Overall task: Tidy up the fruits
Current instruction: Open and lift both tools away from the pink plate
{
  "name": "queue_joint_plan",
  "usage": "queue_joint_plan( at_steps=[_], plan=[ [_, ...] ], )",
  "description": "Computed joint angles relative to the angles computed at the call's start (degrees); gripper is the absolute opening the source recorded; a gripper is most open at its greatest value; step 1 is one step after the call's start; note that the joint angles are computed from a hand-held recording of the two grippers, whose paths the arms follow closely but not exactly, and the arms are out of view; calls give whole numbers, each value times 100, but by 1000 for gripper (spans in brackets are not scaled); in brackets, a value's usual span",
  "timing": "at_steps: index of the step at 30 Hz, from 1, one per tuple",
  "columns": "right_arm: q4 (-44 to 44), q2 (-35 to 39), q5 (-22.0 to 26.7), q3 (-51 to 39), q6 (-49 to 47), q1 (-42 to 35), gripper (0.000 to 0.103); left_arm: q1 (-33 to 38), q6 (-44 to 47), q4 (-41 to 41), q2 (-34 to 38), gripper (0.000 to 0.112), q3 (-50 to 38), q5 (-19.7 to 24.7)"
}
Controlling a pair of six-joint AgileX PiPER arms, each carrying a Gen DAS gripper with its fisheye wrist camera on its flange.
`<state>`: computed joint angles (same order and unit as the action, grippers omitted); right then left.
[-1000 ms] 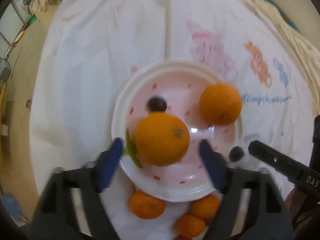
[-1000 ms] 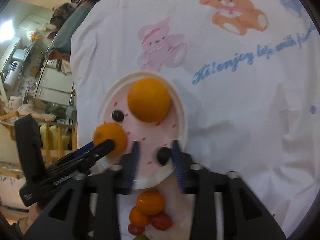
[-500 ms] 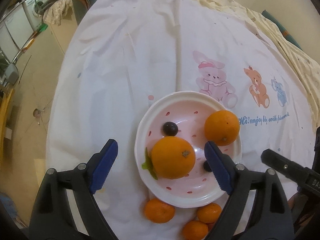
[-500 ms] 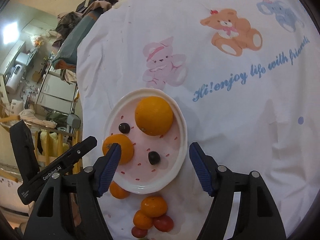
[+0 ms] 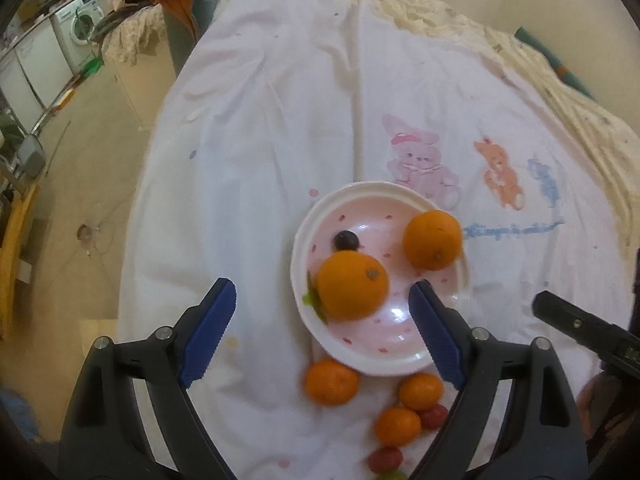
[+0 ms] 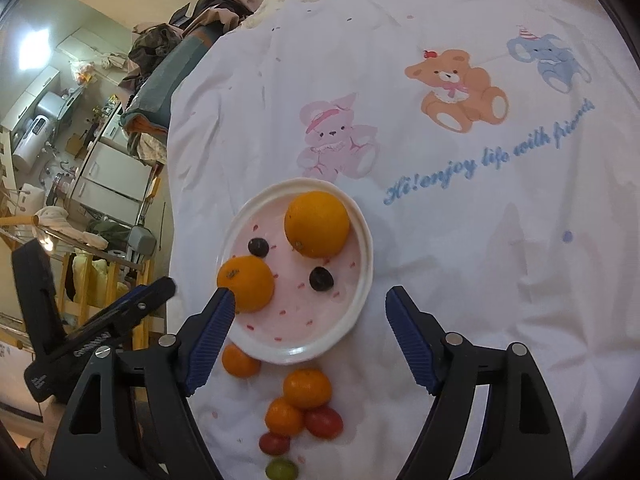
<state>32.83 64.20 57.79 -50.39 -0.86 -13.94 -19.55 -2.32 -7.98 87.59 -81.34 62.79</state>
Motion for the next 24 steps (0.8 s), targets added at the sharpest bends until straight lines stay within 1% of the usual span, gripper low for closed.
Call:
queue_joint_plan(
  at_steps=[2, 9, 15, 17, 20, 22, 24],
  plan=[
    [-38, -163, 125, 24, 28, -49, 80, 48, 70, -46, -147, 86, 82, 120],
    [-185, -928, 616, 293, 238, -259, 80, 135, 264, 42, -809, 86, 741, 194],
    [-435, -1617, 938, 463, 653, -174, 80, 7, 266, 138, -1027, 86, 1193, 175],
    [-481, -1781, 987, 527, 812, -98, 80, -91, 263, 209, -1026, 86, 1319, 138],
    [-627, -1965, 987, 618, 1131, 112, 80, -291, 214, 392, -1120, 86, 1592, -86],
    [-784, -1989, 915, 670, 1399, 340, 80, -427, 146, 543, -1158, 86, 1734, -246],
    [-891, -1955, 842, 699, 1587, 513, 80, -477, 187, 532, -1063, 86, 1752, -263]
  ],
)
